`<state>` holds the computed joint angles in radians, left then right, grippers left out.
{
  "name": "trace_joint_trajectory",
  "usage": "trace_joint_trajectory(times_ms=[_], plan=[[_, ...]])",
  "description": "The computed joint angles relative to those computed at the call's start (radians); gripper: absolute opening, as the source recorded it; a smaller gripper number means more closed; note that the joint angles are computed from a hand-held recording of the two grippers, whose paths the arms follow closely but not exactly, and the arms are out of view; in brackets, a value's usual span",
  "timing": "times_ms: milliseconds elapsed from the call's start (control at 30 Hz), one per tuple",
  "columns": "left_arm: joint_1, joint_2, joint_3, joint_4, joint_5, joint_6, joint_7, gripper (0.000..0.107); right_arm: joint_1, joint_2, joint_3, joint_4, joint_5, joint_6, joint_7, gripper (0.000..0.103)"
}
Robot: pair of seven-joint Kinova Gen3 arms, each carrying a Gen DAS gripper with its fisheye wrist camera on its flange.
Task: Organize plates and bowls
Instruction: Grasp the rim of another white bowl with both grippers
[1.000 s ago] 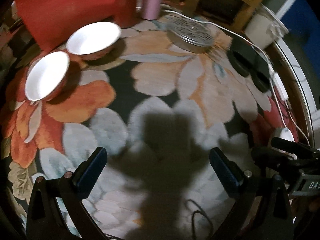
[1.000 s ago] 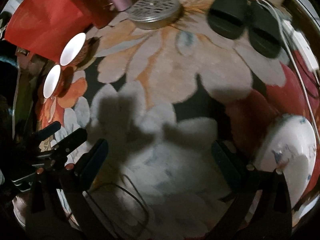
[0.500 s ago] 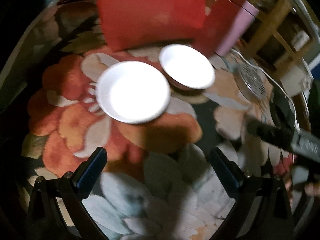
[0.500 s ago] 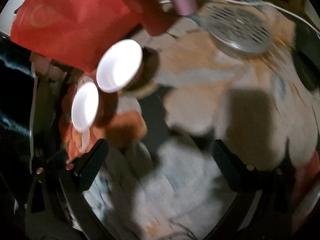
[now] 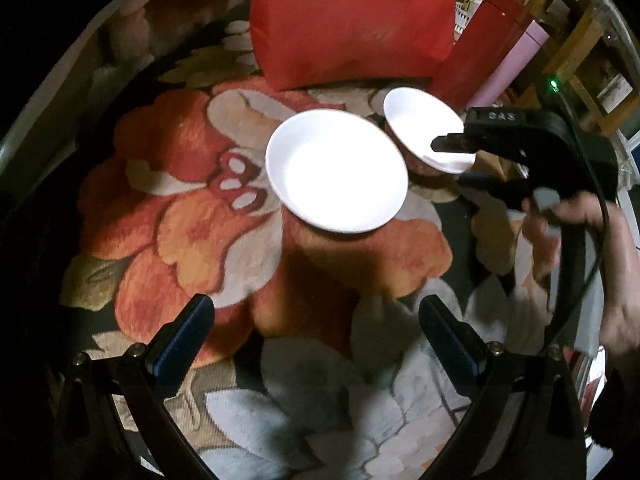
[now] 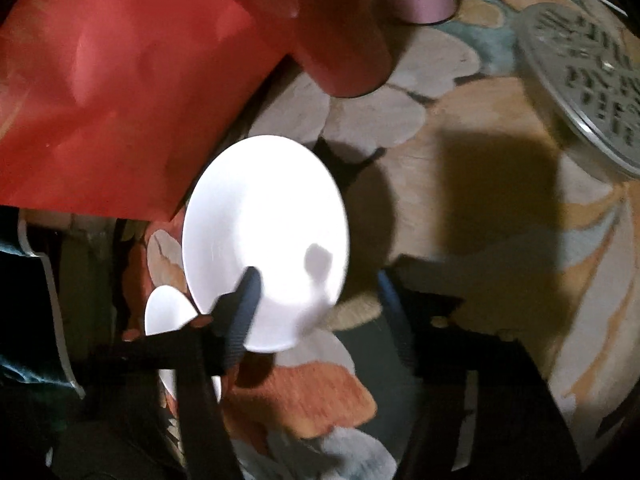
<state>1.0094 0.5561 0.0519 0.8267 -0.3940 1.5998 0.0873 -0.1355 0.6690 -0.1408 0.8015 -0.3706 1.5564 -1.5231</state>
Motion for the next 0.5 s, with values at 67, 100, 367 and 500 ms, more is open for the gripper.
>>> trace_joint_trajectory(times_ms=[67, 100, 367, 500], plan=[[0.0, -0.005, 0.003, 0.018, 0.008, -0.012, 0.009, 0.102, -0.024, 0.03, 0.008, -0.038, 0.02, 0.021, -0.012, 0.017], [-0.001, -0.006, 0.006, 0.023, 0.011, -0.015, 0.01, 0.102, -0.031, 0.045, 0.012, -0.062, 0.027, 0.027, -0.024, 0.016], [-0.002, 0.009, 0.01, 0.001, 0.014, -0.024, -0.011, 0.102, 0.074, 0.066, -0.024, -0.056, -0.056, 0.102, 0.023, 0.013], [0.006, 0.051, 0.003, -0.066, 0.011, -0.01, -0.052, 0.102, 0.121, 0.062, -0.027, -0.046, -0.074, 0.209, 0.1, 0.012]])
